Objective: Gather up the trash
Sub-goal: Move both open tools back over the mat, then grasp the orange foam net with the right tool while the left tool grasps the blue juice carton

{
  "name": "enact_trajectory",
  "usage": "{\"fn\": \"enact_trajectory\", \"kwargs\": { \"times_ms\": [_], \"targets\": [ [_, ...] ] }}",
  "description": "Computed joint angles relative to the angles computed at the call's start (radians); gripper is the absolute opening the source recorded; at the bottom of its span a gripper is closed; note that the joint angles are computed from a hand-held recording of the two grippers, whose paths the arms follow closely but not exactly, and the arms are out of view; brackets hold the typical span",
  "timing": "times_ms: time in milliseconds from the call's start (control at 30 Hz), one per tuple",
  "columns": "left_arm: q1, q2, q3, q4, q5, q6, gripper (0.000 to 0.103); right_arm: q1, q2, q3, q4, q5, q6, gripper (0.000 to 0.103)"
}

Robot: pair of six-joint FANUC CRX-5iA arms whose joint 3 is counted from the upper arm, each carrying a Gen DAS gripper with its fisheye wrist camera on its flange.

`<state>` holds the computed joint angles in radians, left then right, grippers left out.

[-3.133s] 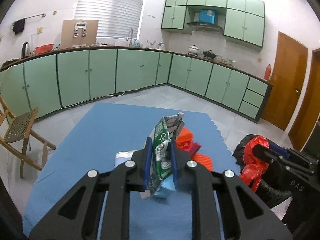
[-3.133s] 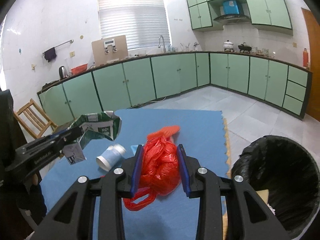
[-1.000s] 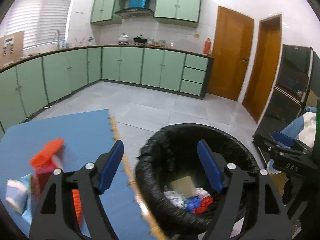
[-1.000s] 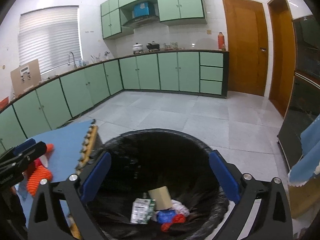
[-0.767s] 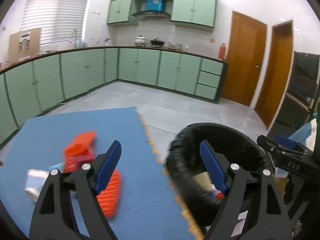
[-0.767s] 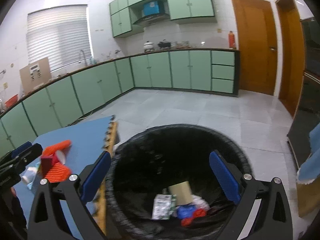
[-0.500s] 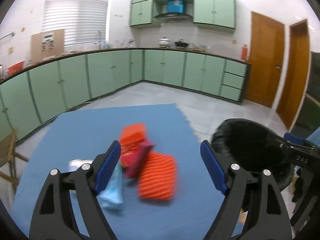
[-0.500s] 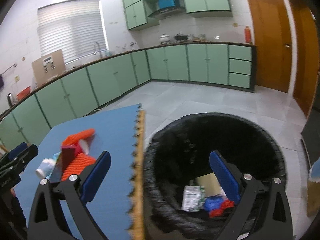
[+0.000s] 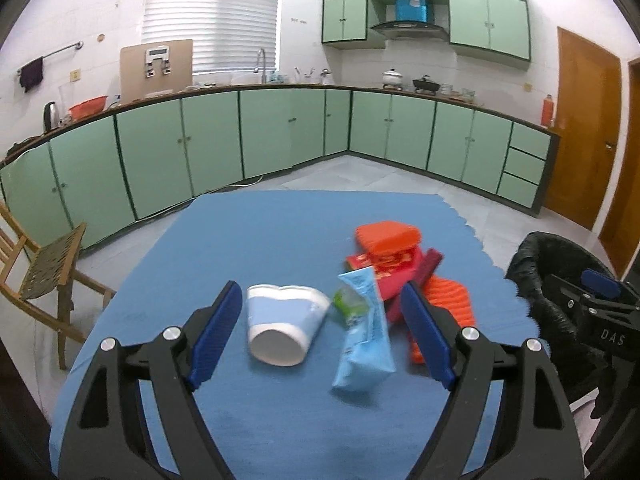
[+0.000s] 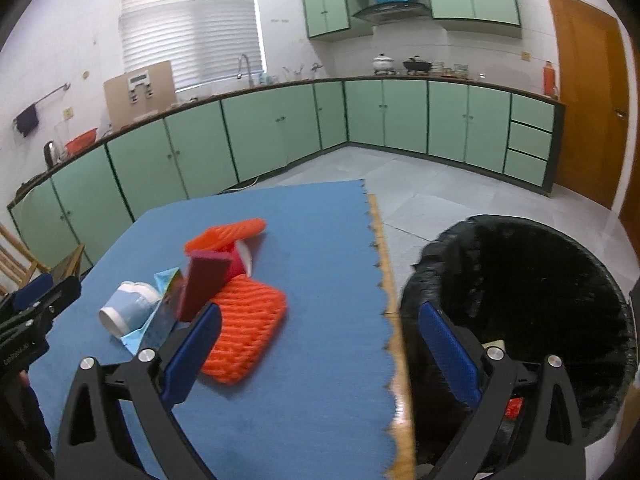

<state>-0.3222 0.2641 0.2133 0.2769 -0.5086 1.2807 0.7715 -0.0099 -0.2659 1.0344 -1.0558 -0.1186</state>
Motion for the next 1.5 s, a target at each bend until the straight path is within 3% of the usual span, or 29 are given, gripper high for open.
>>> {"fn": "enact_trajectory", "kwargs": {
  "times_ms": [400,700,967,1067,1333,1500],
  "targets": [
    [0.026,0.016,-0.004,-0.018,-0.015,0.017,0.079,-0.024,0.13,0.104,-0.08,0.077,0.101,0.095],
    [0.023,0.029,0.011,-0.05,-0.03,0.044,0.079,-0.038,0.162,0.131,-0.186,0.123,0.176,0.08],
    [0.013,0.032,0.013,-0.042,-0.031,0.033,0.079,-0.057,0.143,0.117,-0.255,0.245,0.253,0.034],
    [0.004,0.03,0.005,-0.022,-0.024,0.01,0.079,-0.056,0.129,0.105,-0.263,0.271,0.273,0.024],
    [-0.024,0.03,-0.023,0.053,-0.015,-0.067,0.079,-0.064,0.097,0.086,-0.245,0.273,0.267,0.023],
    [-0.048,0.05,-0.004,0.03,-0.024,-0.063,0.076,-0.071,0.067,0.06,-0.24,0.245,0.251,0.023]
  ]
}}
